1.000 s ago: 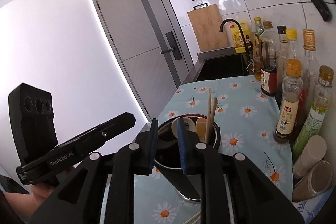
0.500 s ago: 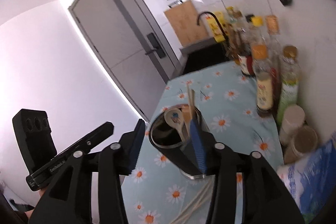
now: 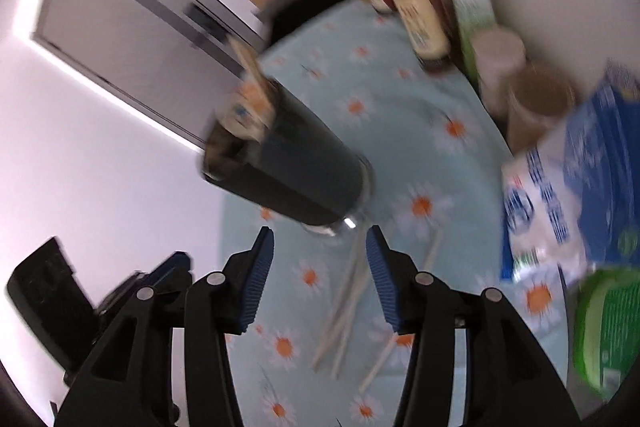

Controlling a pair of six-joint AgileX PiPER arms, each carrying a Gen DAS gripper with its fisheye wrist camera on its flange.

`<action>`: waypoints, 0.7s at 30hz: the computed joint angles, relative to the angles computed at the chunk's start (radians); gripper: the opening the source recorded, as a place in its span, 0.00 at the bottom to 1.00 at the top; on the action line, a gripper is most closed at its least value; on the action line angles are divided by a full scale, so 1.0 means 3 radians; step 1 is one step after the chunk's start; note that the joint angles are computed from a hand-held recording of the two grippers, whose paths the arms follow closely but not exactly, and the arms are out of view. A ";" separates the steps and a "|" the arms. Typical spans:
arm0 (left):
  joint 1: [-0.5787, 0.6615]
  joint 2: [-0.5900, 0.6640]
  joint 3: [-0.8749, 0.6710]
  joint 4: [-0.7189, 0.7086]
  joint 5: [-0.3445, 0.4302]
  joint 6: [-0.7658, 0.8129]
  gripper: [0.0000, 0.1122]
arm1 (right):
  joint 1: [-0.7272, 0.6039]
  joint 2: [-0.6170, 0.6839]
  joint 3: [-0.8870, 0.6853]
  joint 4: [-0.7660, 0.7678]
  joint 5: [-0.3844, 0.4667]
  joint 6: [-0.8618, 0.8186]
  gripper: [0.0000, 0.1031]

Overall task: Organize utensils
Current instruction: 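Move both grippers back down toward the remaining chopsticks on the table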

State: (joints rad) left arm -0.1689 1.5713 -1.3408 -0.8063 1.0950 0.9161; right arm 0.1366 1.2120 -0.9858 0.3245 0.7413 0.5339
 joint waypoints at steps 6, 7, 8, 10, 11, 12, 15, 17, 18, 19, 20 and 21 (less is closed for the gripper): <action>0.0123 -0.0009 0.0343 0.0022 0.0025 0.0161 0.17 | 0.0195 0.0320 0.0003 -0.0246 0.0356 0.0481 0.41; 0.0158 -0.0001 0.0387 0.0015 0.0044 0.0183 0.17 | 0.0214 0.0396 -0.0017 -0.0292 0.0450 0.0557 0.39; 0.0208 0.0012 0.0446 0.0014 0.0061 0.0207 0.17 | 0.0215 0.0450 -0.0023 -0.0304 0.0487 0.0586 0.37; 0.0298 0.0024 0.0535 -0.0005 0.0088 0.0254 0.17 | 0.0213 0.0575 -0.0028 -0.0280 0.0597 0.0616 0.34; 0.0364 0.0040 0.0594 -0.0028 0.0110 0.0303 0.17 | 0.0228 0.0639 -0.0060 -0.0301 0.0662 0.0656 0.32; 0.0385 0.0049 0.0622 -0.0027 0.0102 0.0321 0.17 | 0.0257 0.0725 -0.0114 -0.0344 0.0740 0.0705 0.30; 0.0519 0.0109 0.0715 -0.0057 0.0157 0.0406 0.17 | 0.0285 0.0945 -0.0239 -0.0408 0.0898 0.0811 0.23; 0.0600 0.0132 0.0780 -0.0082 0.0158 0.0479 0.17 | 0.0321 0.1088 -0.0335 -0.0463 0.0992 0.0934 0.20; 0.0654 0.0145 0.0807 -0.0100 0.0175 0.0519 0.17 | 0.0336 0.1150 -0.0389 -0.0495 0.1028 0.0970 0.19; 0.0706 0.0163 0.0819 -0.0122 0.0202 0.0551 0.17 | 0.0346 0.1224 -0.0437 -0.0528 0.1055 0.1006 0.18; 0.0754 0.0184 0.0824 -0.0133 0.0227 0.0568 0.17 | 0.0355 0.1267 -0.0471 -0.0561 0.1094 0.1052 0.17; 0.0792 0.0210 0.0820 -0.0131 0.0252 0.0575 0.17 | 0.0361 0.1313 -0.0508 -0.0588 0.1130 0.1094 0.16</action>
